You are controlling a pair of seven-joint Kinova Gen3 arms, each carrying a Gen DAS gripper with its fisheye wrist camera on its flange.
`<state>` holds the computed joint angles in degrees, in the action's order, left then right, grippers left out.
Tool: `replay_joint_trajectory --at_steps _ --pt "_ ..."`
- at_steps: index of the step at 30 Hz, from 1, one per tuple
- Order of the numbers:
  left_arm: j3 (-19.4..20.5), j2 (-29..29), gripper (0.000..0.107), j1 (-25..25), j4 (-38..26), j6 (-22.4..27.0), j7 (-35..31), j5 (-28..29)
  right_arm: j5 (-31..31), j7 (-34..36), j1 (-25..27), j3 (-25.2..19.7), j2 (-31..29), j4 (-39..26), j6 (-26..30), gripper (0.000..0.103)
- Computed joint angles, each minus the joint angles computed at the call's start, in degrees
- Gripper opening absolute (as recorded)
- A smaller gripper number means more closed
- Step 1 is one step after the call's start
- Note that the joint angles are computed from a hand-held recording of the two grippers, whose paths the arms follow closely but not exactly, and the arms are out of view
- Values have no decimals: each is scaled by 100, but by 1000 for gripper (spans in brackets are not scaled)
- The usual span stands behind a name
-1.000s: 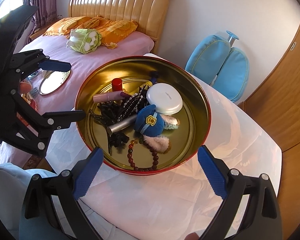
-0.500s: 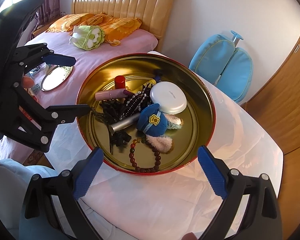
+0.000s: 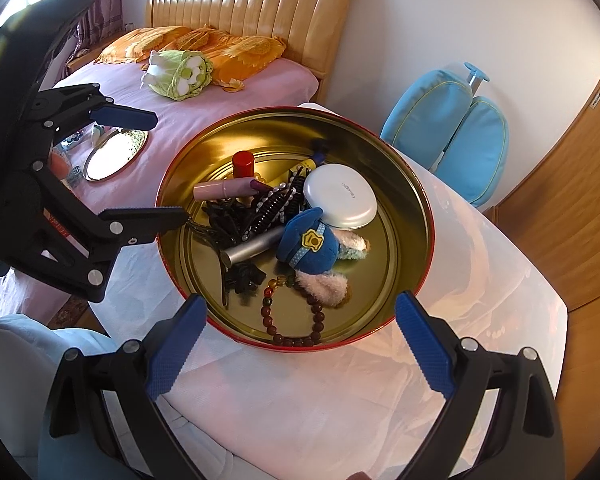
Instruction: Organize jewelry
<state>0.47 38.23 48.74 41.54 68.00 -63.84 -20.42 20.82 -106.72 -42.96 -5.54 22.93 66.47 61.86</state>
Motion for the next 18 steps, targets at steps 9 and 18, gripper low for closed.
replay_joint_trajectory --at_steps 9,18 --pt "20 7 96 -27 -30 20 -47 39 3 -13 -7 4 3 -8 4 96" --pt "-31 30 96 3 -53 35 34 -11 -1 -1 0 2 0 -5 3 96"
